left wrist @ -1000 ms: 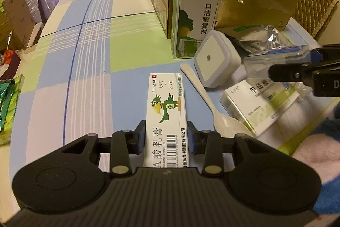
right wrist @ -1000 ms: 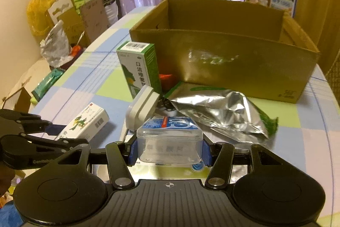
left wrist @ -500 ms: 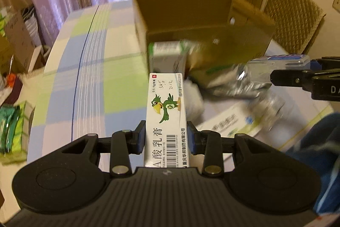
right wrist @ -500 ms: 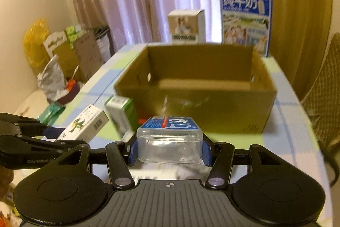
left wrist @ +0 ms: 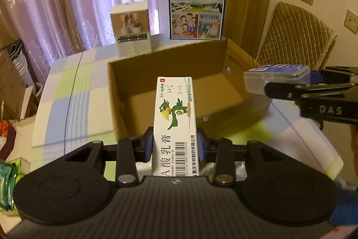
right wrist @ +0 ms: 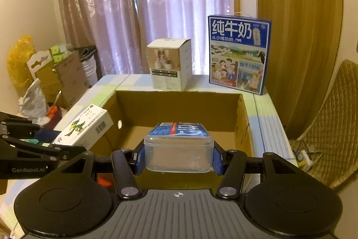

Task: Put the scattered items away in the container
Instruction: 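Carry both boxes over the cardboard box while the left gripper releases the cream box inside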

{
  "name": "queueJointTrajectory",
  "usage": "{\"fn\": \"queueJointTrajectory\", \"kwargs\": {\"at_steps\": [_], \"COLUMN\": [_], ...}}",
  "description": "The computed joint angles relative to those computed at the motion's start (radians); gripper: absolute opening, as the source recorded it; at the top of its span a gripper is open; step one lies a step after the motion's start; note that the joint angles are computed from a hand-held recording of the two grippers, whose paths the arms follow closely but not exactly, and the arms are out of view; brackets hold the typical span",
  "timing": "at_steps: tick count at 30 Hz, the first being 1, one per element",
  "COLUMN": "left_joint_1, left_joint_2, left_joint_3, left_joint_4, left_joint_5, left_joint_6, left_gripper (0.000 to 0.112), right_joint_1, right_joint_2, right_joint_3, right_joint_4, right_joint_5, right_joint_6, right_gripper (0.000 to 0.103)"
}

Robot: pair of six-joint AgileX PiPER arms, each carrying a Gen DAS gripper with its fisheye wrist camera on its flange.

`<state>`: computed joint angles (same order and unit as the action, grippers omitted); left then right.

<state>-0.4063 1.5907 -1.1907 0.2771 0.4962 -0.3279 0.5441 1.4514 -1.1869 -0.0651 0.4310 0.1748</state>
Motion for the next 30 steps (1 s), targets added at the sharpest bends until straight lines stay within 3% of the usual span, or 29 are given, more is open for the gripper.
{"fn": "queueJointTrajectory", "kwargs": {"at_steps": [10, 30], "left_joint_1": [0.029, 0.069], "left_joint_2": [0.203, 0.394], "left_joint_3": [-0.203, -0.381], "left_joint_4": [-0.069, -0.17], "left_joint_5": [0.032, 0.02], "left_joint_6": [0.067, 0.122], "left_gripper": [0.033, 0.033], "right_joint_1": [-0.063, -0.114], "right_joint_2": [0.154, 0.279], "right_joint_3": [-0.101, -0.162], "right_joint_4": [0.125, 0.205], "right_joint_5": [0.003, -0.007], "right_joint_6": [-0.156, -0.256], "right_gripper": [0.053, 0.053]}}
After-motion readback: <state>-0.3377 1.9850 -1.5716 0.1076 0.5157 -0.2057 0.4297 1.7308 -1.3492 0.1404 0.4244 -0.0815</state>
